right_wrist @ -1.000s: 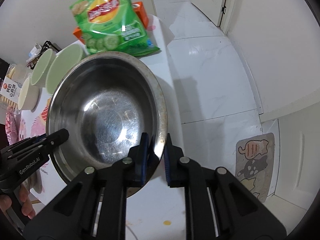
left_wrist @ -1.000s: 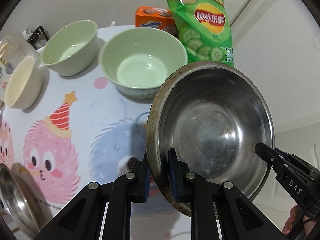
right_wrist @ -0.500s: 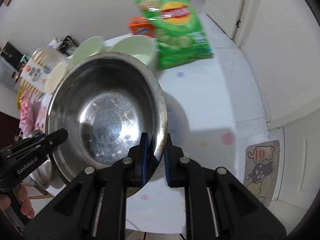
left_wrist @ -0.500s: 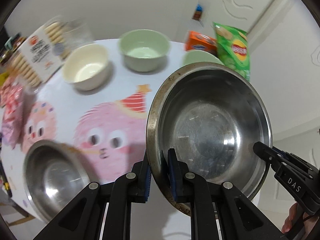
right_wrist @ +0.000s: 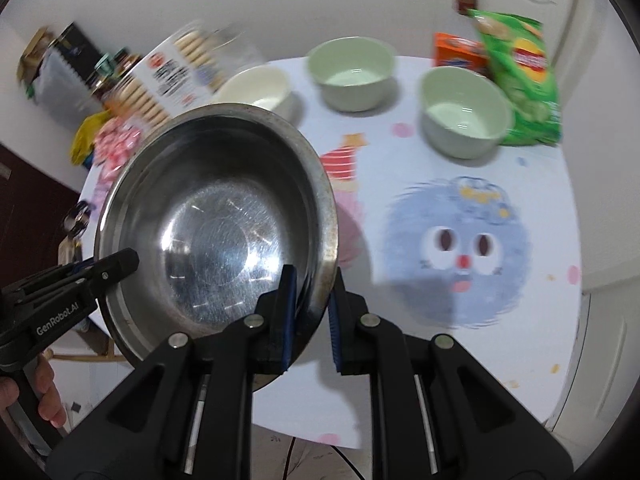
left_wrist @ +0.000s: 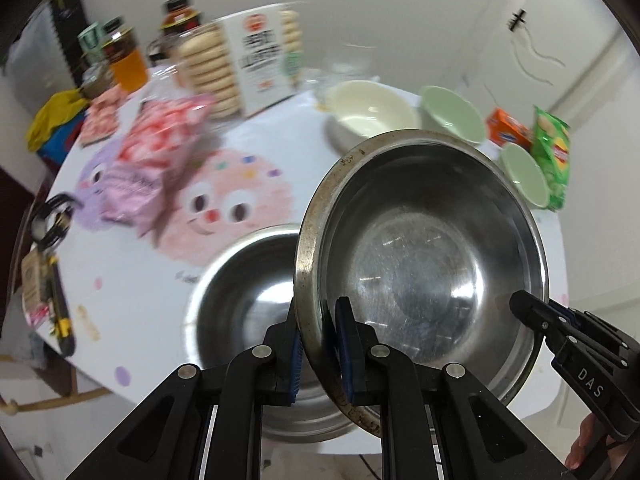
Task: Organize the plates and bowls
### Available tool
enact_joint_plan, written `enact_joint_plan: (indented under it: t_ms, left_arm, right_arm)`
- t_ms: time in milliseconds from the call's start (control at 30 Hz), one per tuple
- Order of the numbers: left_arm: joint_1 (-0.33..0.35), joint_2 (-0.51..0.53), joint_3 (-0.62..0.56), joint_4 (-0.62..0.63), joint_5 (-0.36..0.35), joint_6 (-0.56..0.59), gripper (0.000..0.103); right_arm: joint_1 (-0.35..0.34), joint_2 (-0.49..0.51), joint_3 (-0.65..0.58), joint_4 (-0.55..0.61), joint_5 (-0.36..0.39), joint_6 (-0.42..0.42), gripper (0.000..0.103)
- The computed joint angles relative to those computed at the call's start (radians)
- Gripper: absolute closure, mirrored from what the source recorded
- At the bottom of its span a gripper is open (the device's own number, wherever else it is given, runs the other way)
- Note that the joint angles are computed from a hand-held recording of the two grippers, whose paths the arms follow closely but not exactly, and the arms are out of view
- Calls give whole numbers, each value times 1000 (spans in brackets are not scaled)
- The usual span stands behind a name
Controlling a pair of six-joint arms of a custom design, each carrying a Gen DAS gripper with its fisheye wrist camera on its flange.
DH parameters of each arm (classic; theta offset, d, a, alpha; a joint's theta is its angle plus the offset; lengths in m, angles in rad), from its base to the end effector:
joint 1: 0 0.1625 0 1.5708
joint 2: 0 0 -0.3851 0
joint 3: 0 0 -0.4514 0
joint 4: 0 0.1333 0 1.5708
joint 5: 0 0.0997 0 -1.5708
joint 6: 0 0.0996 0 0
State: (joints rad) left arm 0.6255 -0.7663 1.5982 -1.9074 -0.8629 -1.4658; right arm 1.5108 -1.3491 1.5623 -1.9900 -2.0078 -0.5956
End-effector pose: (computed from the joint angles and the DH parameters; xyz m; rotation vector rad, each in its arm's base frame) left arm -0.3974 -0.5313 -0.0181 -0.3964 2.3501 -0.6047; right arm 0.0525 -0.6462 0.3747 0.6456 -2.5838 0.0702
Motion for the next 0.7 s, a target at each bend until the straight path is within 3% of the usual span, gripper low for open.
enact_joint_plan:
  t_ms: [367,700]
  left_arm:
    - [-2,-132,188,1,-32,-83,87]
    - [21,-140,238,-20,-68,-69,86]
  right_arm:
    - [44,-17,129,-24,-25,11,86]
    - [48,-27,206,-55,-88,3,85]
